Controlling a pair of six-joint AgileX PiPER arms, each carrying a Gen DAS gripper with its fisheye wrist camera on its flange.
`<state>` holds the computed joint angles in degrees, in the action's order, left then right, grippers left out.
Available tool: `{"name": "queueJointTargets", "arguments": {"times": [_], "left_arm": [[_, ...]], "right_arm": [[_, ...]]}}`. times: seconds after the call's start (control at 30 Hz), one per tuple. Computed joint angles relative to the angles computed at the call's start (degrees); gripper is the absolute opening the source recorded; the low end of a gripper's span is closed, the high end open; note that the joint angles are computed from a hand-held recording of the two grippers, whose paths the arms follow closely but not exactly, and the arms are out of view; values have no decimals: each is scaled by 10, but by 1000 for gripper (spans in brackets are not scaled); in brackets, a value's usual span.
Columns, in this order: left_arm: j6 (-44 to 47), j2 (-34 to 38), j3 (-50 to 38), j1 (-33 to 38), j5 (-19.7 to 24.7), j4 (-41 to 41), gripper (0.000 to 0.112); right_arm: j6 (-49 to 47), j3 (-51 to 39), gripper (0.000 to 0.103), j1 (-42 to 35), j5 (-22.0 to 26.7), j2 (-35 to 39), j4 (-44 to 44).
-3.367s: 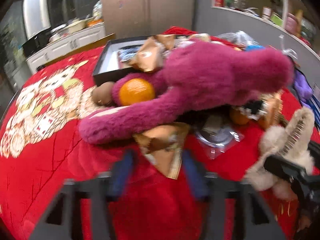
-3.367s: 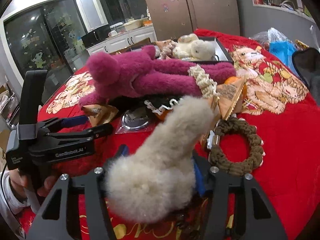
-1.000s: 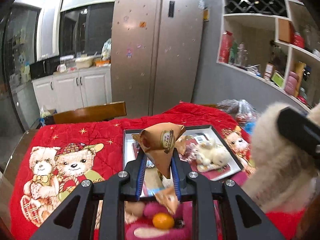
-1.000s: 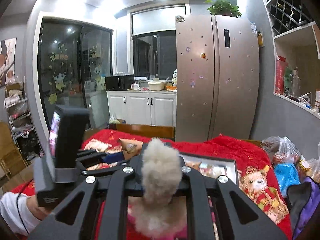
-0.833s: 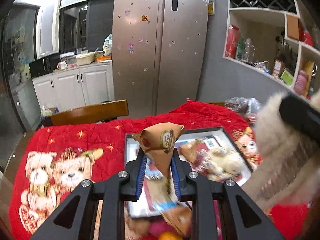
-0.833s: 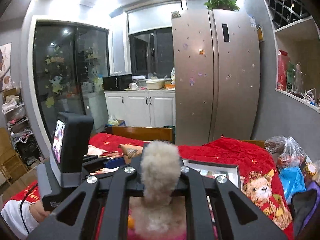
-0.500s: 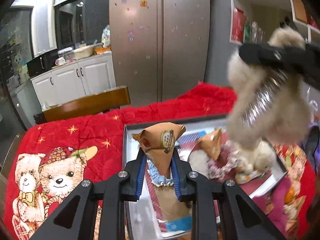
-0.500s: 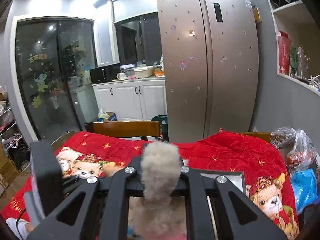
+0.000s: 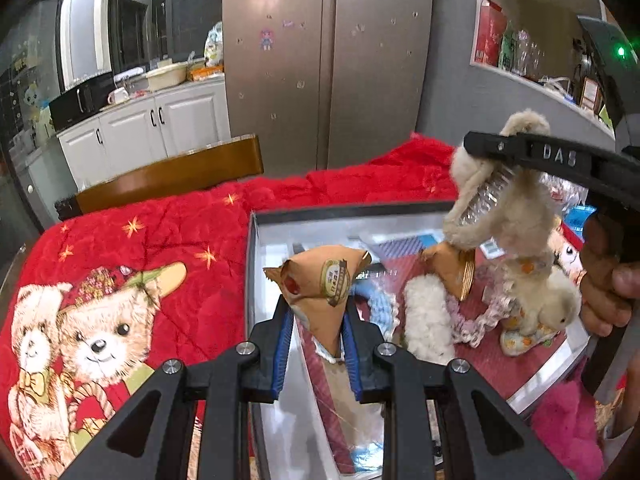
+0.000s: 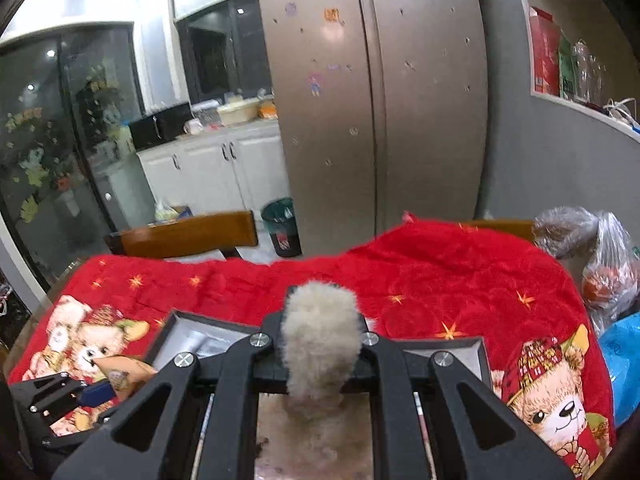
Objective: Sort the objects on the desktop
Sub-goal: 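Lift and carry the white plush and gold snack over the box, then lower both items into the box and open both grippers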
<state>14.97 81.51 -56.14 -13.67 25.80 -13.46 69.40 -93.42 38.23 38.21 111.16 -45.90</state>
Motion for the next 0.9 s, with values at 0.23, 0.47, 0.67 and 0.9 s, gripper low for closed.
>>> {"name": "queueJointTargets", "arguments": {"times": [0.23, 0.47, 0.67, 0.9], "left_arm": [[28, 14, -1, 7, 10, -29, 24], [37, 28, -9, 14, 21, -44, 24], [81, 22, -1, 26, 19, -94, 25], [29, -14, 28, 19, -37, -50, 76]], "right_arm": [[11, 31, 13, -8, -17, -7, 13], [20, 31, 14, -9, -17, -5, 22], [4, 36, 15, -11, -31, -10, 46], [35, 14, 48, 4, 14, -5, 20]]}}
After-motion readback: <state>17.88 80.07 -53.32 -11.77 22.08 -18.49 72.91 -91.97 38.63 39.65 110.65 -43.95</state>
